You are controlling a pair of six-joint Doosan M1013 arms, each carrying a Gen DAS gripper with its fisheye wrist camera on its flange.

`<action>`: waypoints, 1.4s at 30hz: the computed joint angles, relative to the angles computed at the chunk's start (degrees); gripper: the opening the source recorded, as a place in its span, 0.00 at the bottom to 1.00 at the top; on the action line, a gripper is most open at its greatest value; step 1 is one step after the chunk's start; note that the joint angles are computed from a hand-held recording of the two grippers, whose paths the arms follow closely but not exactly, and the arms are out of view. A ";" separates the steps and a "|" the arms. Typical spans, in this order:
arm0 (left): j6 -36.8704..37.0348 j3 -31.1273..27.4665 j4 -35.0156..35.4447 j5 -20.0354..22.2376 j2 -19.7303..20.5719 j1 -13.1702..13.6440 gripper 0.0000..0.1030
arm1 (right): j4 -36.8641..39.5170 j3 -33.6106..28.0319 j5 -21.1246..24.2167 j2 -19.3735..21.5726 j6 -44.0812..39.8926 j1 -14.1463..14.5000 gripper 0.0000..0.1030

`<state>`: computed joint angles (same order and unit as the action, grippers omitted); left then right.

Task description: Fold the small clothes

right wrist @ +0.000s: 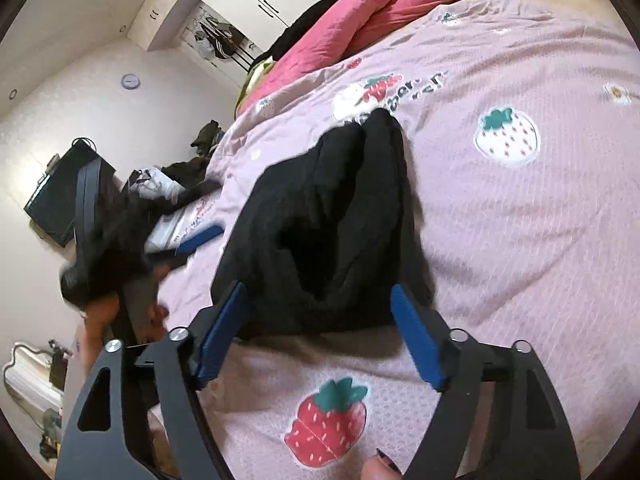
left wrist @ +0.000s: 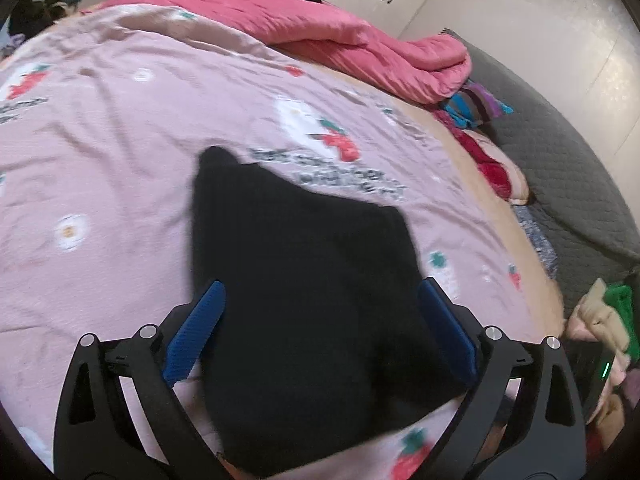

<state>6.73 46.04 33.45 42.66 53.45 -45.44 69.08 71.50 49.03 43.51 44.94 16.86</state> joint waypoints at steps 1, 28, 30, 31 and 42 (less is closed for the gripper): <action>-0.67 1.70 0.79 -0.07 -0.78 -0.15 0.88 | -0.50 -1.04 0.73 0.52 1.16 -0.04 0.79; 8.62 3.09 -0.79 -1.35 -0.12 -0.57 0.91 | -27.85 -17.63 -9.42 7.47 16.95 5.53 0.11; 8.69 2.42 -0.46 -0.68 0.17 -0.69 0.91 | -25.76 -15.33 -13.39 5.84 12.03 5.67 0.10; 8.78 2.29 -0.27 -0.79 0.21 -0.71 0.91 | -25.26 -15.02 -14.56 5.61 10.64 5.71 0.10; 11.53 1.60 -4.20 -1.70 0.99 -0.20 0.91 | -37.18 -18.55 -13.40 8.88 20.38 5.80 0.13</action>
<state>18.26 47.64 29.25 40.97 54.44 -45.64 31.90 52.96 35.63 52.39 65.32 22.66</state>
